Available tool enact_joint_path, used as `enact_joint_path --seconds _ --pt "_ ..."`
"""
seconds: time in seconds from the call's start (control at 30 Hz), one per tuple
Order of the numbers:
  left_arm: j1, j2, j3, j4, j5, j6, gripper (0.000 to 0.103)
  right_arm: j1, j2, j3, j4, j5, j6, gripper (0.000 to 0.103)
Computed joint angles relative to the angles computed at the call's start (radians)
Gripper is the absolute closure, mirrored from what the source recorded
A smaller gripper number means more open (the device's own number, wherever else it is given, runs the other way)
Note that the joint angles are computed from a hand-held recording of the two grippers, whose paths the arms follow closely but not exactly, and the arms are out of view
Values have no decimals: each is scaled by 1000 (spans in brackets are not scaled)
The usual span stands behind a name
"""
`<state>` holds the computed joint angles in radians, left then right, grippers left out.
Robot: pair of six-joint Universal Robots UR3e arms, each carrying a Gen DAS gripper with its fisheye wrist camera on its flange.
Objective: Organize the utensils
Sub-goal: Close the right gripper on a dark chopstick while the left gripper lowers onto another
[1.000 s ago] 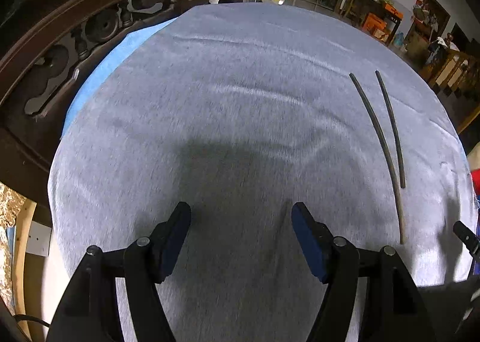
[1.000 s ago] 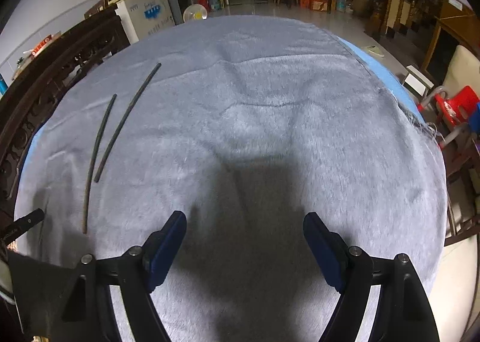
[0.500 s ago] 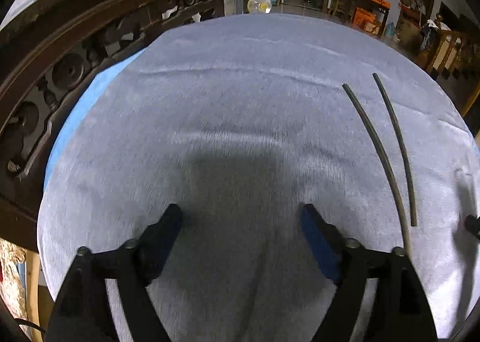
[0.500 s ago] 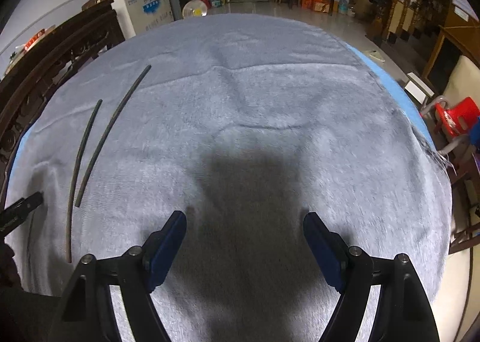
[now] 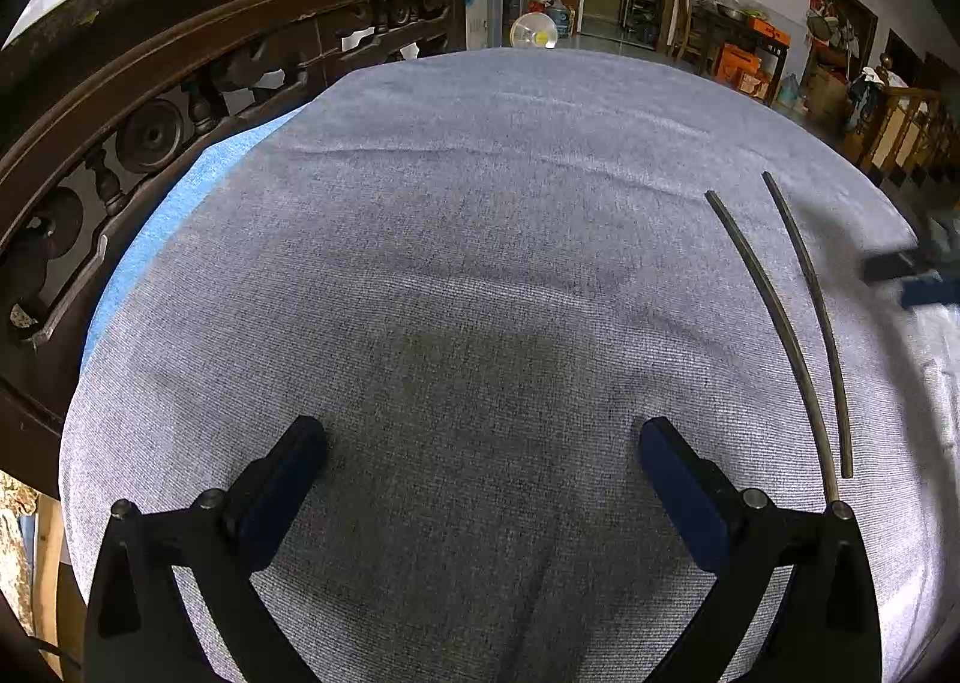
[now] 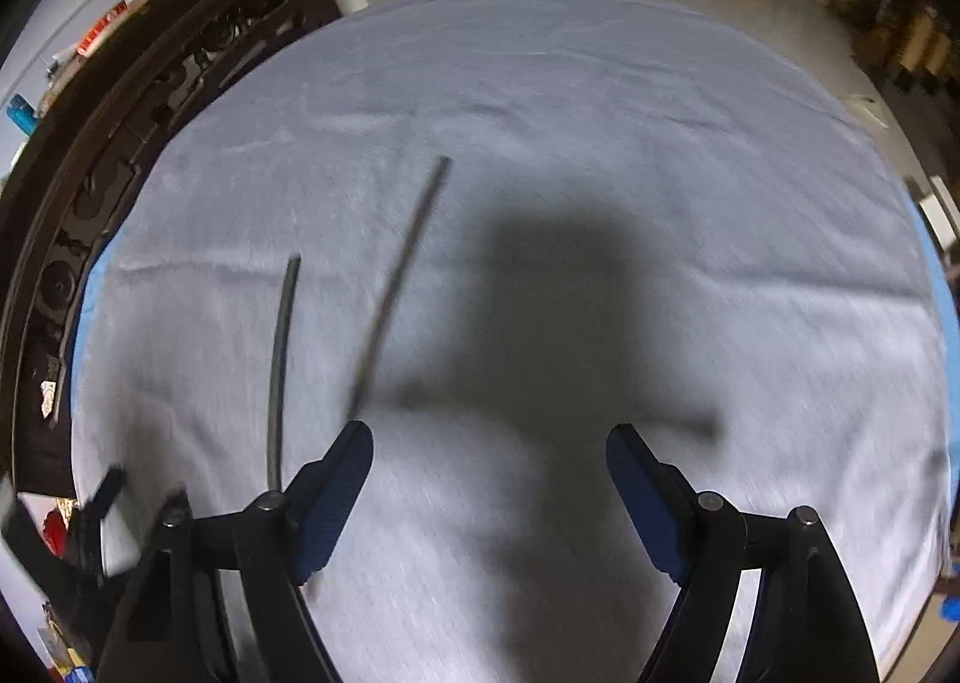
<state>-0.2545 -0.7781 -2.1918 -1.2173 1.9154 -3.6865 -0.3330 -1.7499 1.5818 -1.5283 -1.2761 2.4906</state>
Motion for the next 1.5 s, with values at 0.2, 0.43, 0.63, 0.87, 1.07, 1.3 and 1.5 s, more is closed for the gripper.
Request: enact_joint_path --seconds 0.2,0.43,0.63,0.87,1.07,1.3,1.5 --pt "5 -2 0 3 -2 5 0 172 155 -82 -106 -72 150 36" --pt "-20 -21 9 1 17 -26 0 314 253 -211 -77 -212 189 83" --pt "122 -17 59 -70 -108 130 0 274 193 -201 32 -282 66 96" --pt "287 -312 416 -260 -363 374 0 122 77 -133 123 -267 -53 96" --pt "276 -671 838 -460 -495 372 0 -6 -3 -103 205 -192 -125 96" --pt "227 -994 1195 -692 -570 270 31 -164 -70 -92 319 -122 -239 96" --pt "155 -1114 1337 -774 -492 220 62 -287 -97 -77 363 -103 -359 96"
